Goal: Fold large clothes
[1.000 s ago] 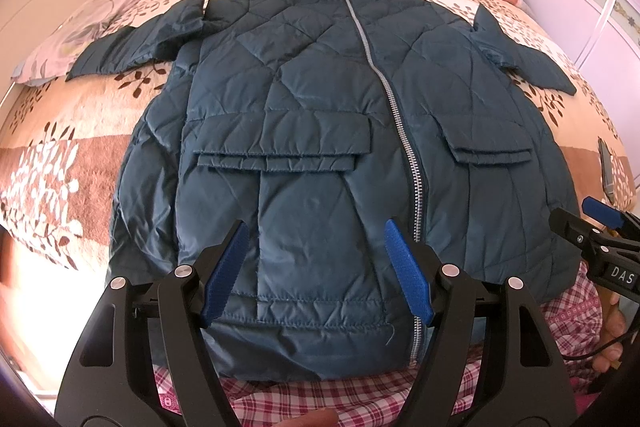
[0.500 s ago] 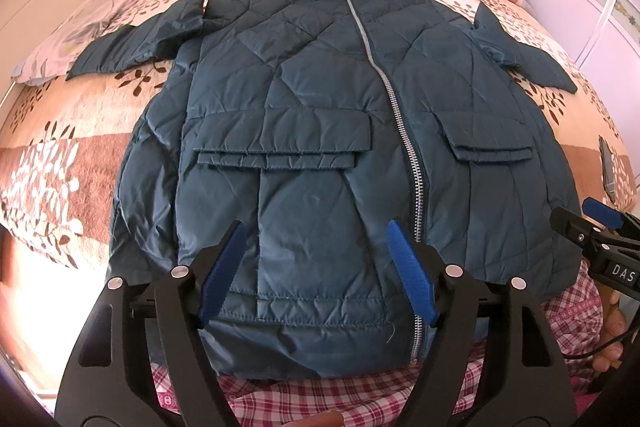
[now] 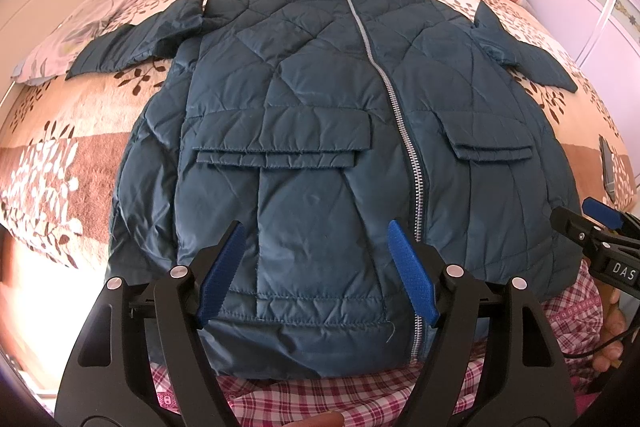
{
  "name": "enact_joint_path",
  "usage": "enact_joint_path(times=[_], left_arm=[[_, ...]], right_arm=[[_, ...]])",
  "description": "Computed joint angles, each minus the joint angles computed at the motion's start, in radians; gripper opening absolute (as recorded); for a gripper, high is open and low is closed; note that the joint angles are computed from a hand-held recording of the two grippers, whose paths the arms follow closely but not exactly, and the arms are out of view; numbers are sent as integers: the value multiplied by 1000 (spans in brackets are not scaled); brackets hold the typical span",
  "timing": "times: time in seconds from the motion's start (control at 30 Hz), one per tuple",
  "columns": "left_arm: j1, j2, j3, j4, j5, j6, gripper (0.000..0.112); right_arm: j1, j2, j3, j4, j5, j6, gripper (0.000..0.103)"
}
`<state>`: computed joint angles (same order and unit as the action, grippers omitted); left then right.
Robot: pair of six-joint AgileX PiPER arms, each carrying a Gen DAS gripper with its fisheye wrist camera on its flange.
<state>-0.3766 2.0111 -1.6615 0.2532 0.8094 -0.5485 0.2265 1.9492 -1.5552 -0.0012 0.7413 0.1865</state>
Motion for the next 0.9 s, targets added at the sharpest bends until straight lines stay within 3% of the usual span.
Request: enact_joint_path(times=[0.63,0.9], left_arm=[[0,-15,52,7,-26,-13,74],[7,7,5,-12,11,14,74]], right_arm=[[-7,3,-1,13,0,-12,89],[-13,-2,19,22,-14,-17,89]])
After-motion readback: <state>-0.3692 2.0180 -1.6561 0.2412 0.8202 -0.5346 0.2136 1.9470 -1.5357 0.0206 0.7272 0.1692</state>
